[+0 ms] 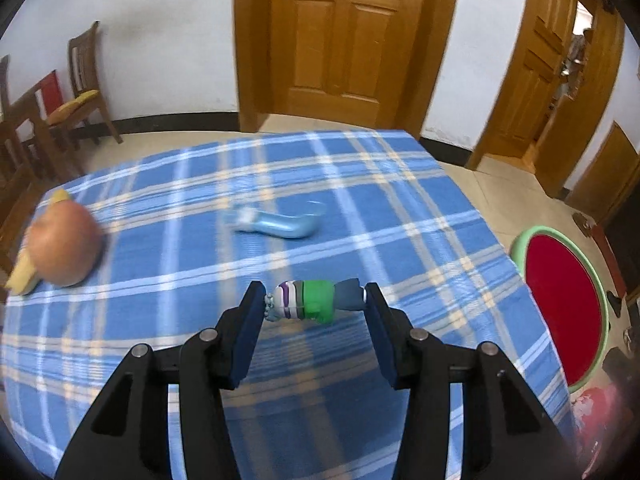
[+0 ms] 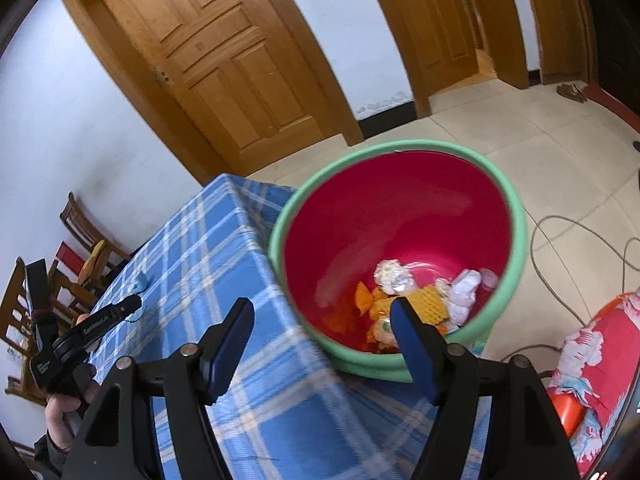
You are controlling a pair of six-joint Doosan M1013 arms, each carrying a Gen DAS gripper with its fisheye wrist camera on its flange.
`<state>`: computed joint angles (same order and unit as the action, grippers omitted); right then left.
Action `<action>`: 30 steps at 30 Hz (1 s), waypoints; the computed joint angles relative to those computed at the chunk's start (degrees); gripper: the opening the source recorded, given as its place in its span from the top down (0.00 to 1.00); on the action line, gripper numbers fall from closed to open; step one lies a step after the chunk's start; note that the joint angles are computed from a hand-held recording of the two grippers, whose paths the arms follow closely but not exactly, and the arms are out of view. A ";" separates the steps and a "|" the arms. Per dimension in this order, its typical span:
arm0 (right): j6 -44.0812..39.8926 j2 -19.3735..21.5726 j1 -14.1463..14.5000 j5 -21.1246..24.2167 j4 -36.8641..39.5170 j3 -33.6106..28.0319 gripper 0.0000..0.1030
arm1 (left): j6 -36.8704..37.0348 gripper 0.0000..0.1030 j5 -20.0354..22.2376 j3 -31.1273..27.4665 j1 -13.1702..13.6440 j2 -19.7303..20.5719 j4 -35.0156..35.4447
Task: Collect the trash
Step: 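Lift the green toy with the left tool while the right tool grasps the blue plastic toy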
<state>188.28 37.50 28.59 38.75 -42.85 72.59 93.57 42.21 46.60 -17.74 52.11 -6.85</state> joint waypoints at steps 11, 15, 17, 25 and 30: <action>-14.22 5.15 0.88 1.12 5.09 -10.45 0.29 | -10.63 0.51 -2.98 1.65 2.68 -0.82 8.31; -20.58 7.96 0.96 2.02 8.34 -15.86 0.29 | -15.91 0.51 -4.66 3.00 3.17 -1.31 13.09; -23.47 9.56 0.93 2.01 10.11 -18.77 0.29 | -17.02 0.51 -5.37 3.61 3.43 -1.52 13.33; -34.73 17.89 0.61 6.38 15.94 -33.61 0.31 | -19.51 0.51 -6.17 3.98 4.22 -1.30 12.42; -43.24 24.65 0.16 12.07 23.32 -45.82 0.43 | -22.73 0.51 -6.50 4.62 4.02 -1.43 16.06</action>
<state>145.05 62.15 28.75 50.82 -19.53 26.76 70.84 35.71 51.22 -13.72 50.68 9.22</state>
